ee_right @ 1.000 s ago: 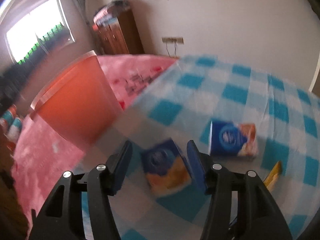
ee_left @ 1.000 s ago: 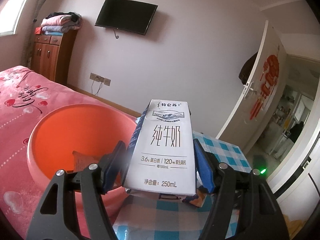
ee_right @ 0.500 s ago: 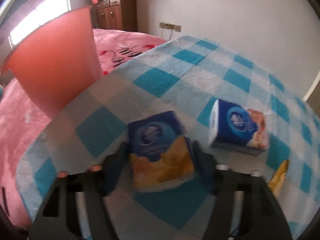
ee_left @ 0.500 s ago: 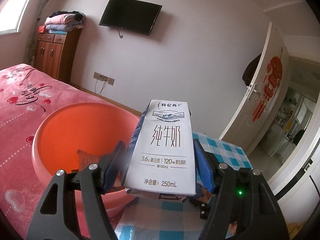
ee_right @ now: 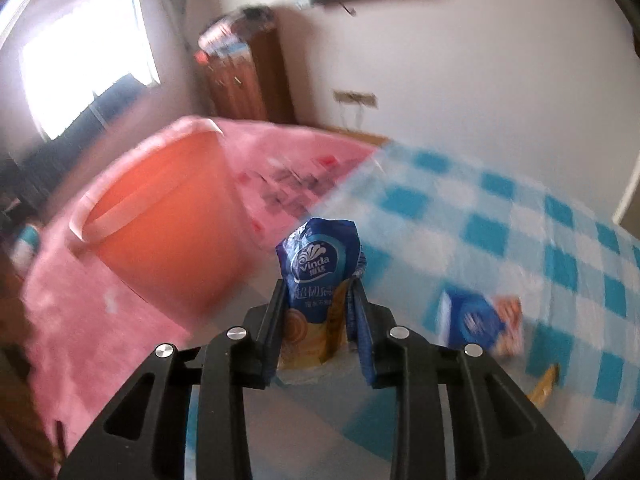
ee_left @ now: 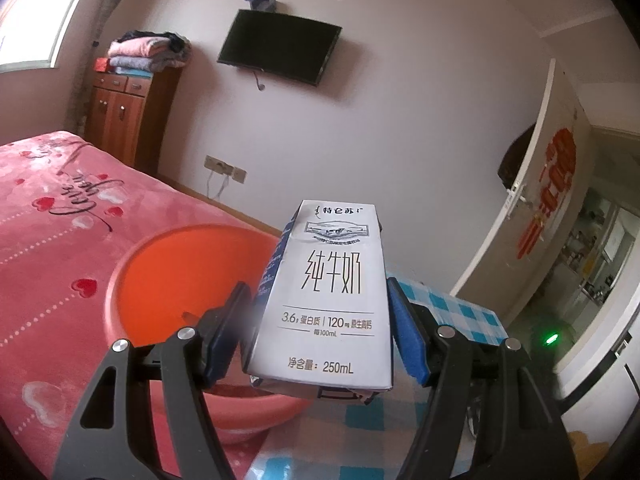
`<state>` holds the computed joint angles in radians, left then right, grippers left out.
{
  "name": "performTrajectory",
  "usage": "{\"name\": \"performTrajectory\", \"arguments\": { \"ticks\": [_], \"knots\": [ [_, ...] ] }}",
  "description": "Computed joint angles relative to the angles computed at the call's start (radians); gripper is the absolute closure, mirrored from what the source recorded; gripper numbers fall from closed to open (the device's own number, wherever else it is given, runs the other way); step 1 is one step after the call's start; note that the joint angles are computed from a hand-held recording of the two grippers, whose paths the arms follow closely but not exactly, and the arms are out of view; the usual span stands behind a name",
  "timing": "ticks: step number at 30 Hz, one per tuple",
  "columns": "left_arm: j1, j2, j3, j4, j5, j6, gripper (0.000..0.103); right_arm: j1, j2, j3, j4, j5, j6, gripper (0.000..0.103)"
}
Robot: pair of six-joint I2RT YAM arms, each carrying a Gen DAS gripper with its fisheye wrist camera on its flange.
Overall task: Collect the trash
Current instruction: 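Carry the carton and tissue pack with both grippers over the orange bucket, then open both grippers to drop the items into the bucket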
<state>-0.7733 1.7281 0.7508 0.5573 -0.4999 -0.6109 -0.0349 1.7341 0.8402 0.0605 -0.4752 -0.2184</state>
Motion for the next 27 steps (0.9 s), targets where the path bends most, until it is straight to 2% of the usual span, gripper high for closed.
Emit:
{"name": "performTrajectory", "arguments": {
  "ticks": [5,8,11,14,15,16,18,21,27],
  "knots": [
    [0.033,-0.018,-0.005,-0.026,-0.030,-0.019,0.035,0.074,-0.054,0.127,-0.102,-0.130,0.098,0.069],
    [0.062,0.002,0.010,-0.048,-0.028,-0.040,0.035,0.131,-0.020,0.224,-0.138,-0.190,0.163,0.066],
    [0.088,0.029,0.032,-0.085,-0.017,-0.076,0.034,0.193,0.035,0.303,-0.134,-0.200,0.218,0.060],
    [0.105,0.044,0.035,-0.107,-0.021,-0.108,0.019,0.233,0.103,0.371,-0.128,-0.201,0.261,0.045],
    [0.107,0.047,0.032,-0.110,-0.030,-0.115,0.014,0.238,0.116,0.382,-0.118,-0.188,0.284,0.026],
    [0.110,0.049,0.034,-0.116,-0.029,-0.119,0.014,0.239,0.130,0.384,-0.092,-0.178,0.321,0.018],
    [0.120,0.050,0.037,-0.133,-0.019,-0.131,0.012,0.232,0.123,0.351,-0.042,-0.203,0.368,0.018],
    [0.117,0.044,0.027,-0.132,-0.043,-0.132,0.011,0.208,0.085,0.281,0.034,-0.171,0.399,0.009],
    [0.085,0.039,0.001,-0.073,-0.073,-0.101,0.011,0.143,0.003,0.117,0.179,-0.078,0.371,0.008]
  ]
}}
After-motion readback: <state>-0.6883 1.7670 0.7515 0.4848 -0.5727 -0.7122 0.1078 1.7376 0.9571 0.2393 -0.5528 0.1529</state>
